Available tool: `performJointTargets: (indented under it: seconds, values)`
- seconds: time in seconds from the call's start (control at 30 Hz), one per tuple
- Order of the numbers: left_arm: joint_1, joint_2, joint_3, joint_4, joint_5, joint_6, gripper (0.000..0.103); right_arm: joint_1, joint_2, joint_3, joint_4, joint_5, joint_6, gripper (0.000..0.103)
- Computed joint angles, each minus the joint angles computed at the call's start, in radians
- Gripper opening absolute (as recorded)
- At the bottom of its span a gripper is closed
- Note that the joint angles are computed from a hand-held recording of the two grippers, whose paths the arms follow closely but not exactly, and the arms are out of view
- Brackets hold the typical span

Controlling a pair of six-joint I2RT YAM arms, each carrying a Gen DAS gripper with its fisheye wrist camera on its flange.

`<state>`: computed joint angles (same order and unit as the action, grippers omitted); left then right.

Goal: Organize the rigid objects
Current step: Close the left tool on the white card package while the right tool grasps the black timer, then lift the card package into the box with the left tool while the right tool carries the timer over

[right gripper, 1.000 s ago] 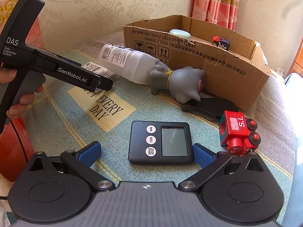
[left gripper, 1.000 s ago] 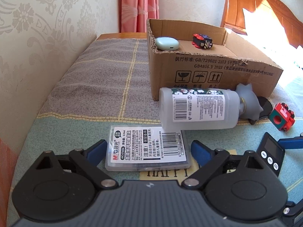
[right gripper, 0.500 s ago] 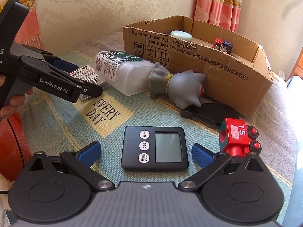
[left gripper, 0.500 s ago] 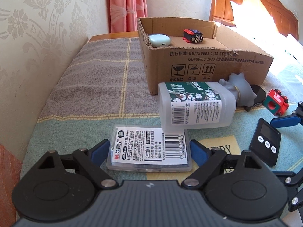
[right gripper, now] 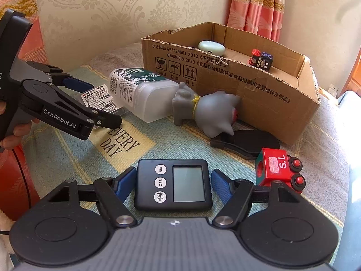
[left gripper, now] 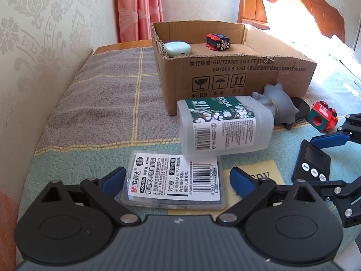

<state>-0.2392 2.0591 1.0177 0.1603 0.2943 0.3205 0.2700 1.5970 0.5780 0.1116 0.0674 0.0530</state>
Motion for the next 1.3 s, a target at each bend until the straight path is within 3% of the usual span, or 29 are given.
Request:
performJointTargets:
  seconds: [0.17,0.57,0.77,0.93,1.07,1.3]
  values:
    - [0.000,-0.007,0.005,-0.019,0.010,0.010,0.089,0.018,0.007,0.013,-0.010,0.020,0.015,0.074]
    - [0.006,-0.072,-0.026,-0.120,-0.005,0.050,0.089,0.026,-0.047,0.010,-0.076,0.057,0.025,0.074]
    - [0.013,-0.099,-0.069,-0.105,0.000,0.054,0.090,0.037,-0.080,-0.008,-0.091,0.077,0.024,0.074]
    - [0.009,-0.074,-0.047,-0.100,0.009,0.058,0.098,0.040,-0.078,-0.013,-0.084,0.072,0.035,0.074]
    - [0.013,-0.076,-0.039,-0.120,0.032,0.083,0.091,0.040,-0.069,-0.018,-0.079,0.071,0.049,0.074]
    - [0.007,-0.090,-0.040,-0.141,0.018,0.075,0.090,0.031,-0.059,-0.024,-0.064,0.054,0.076,0.075]
